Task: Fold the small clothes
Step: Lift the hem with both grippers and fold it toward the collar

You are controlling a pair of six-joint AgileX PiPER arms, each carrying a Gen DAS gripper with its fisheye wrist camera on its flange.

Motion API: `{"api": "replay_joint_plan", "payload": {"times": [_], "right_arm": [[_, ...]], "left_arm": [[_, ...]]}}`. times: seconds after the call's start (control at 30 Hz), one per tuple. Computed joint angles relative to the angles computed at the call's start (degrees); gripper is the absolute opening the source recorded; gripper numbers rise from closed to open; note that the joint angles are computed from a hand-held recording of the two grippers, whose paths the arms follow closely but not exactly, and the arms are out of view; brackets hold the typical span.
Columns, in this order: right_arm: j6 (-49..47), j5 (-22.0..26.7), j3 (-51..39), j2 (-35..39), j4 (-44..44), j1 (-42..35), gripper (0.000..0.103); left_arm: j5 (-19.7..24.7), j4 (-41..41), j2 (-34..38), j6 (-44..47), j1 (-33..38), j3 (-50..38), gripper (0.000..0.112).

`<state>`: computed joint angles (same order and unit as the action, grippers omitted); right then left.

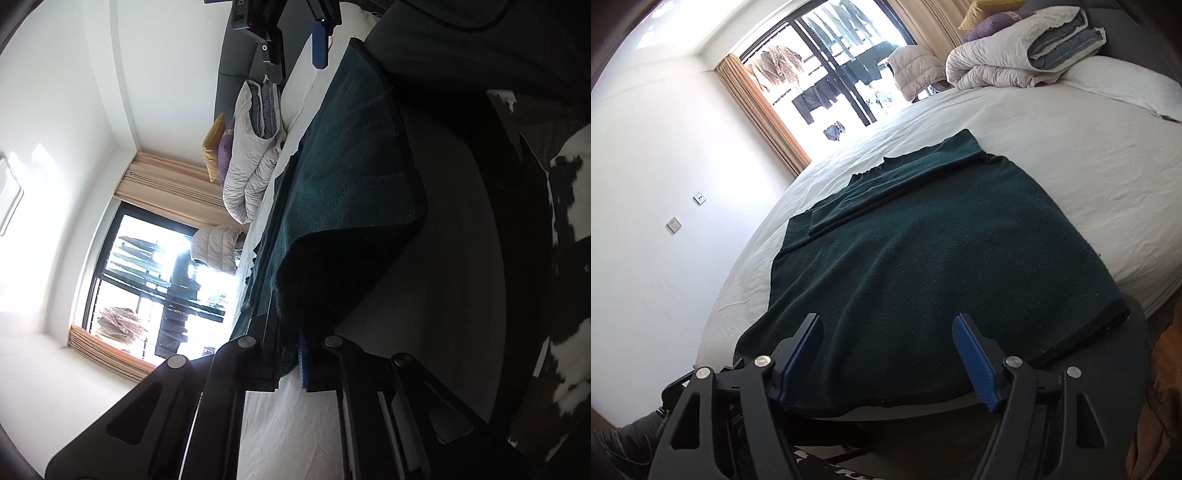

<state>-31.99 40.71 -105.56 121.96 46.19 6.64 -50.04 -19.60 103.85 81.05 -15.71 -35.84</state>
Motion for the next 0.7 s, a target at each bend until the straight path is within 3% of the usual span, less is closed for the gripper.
{"api": "replay_joint_plan", "payload": {"times": [0.1, 0.27, 0.37, 0.47, 0.7], "right_arm": [[-2.26, -1.49, 0.52, -1.41, -4.58, 0.90, 0.074], [-9.63, -1.86, 2.71, -4.11, -9.73, 1.37, 0.073], [-12.04, -3.78, 5.05, -5.57, -12.89, 2.28, 0.072], [-12.87, -5.93, 7.05, -6.26, -17.91, 4.20, 0.068], [-9.28, -10.80, 10.74, -6.98, -31.69, 8.16, 0.066]], "left_arm": [[6.73, -3.03, -2.90, -0.96, -0.48, -2.42, 0.005], [22.12, -18.44, -8.92, -1.10, 0.88, -11.86, 0.005], [27.74, -27.59, -10.31, 1.06, 2.87, -18.14, 0.005], [31.38, -38.37, -10.19, 7.69, 3.77, -24.03, 0.005], [32.64, -52.05, -8.40, 19.19, 3.32, -31.37, 0.005]]}}
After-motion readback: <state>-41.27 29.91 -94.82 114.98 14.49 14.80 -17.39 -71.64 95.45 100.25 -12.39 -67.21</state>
